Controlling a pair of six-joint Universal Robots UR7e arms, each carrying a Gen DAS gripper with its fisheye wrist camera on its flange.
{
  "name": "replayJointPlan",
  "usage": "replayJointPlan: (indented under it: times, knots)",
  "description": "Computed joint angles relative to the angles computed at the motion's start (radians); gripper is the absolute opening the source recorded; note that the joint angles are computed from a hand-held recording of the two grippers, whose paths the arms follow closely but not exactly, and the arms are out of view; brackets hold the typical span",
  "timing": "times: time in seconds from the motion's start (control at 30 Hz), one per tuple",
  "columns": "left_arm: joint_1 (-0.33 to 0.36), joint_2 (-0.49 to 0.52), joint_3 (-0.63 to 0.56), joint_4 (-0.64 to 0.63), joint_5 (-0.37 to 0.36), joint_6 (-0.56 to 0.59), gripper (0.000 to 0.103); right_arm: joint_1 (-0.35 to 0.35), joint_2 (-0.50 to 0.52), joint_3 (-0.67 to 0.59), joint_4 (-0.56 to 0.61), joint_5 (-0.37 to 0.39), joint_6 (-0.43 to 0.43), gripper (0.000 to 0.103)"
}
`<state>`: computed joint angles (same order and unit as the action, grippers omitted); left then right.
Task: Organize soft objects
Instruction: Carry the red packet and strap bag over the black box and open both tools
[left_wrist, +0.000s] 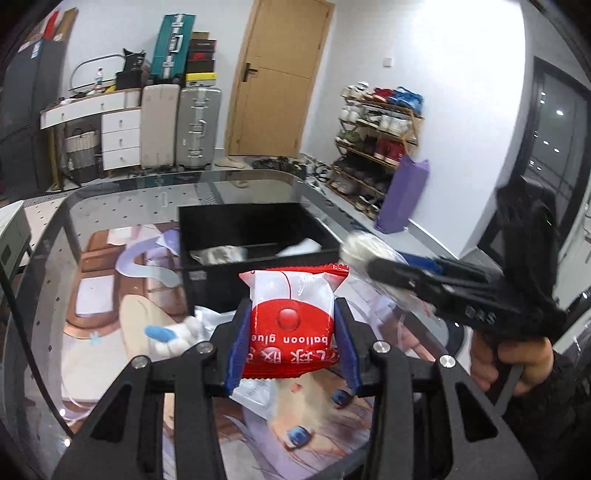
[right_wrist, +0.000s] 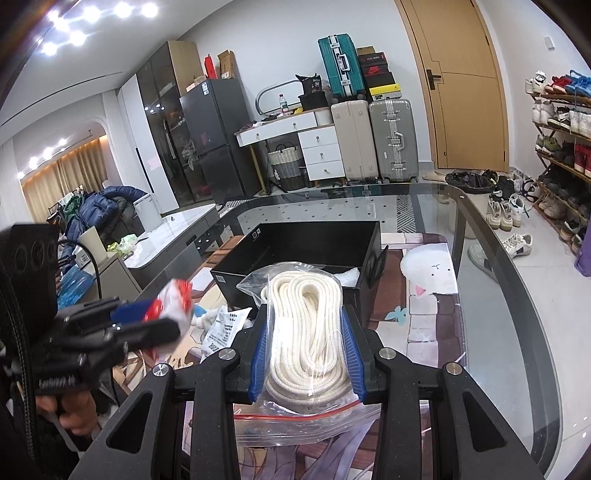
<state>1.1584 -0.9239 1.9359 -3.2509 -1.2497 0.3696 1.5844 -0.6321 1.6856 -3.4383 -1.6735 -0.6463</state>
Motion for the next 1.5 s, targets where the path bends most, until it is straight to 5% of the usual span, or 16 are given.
replayJointPlan:
  times: [0.6, 1.5]
  knots:
    - [0.021, 0.109, -0.210, 0.065, 0.055, 0.020, 0.041, 0.054, 0.041, -0.114, 0.043, -0.052, -0.014, 0.036]
    - [0.042, 0.231, -0.434, 0.211, 0.137, 0.031, 0.041, 0.094, 0.260, -0.522, 0.263, -0.240, -0.024, 0.036]
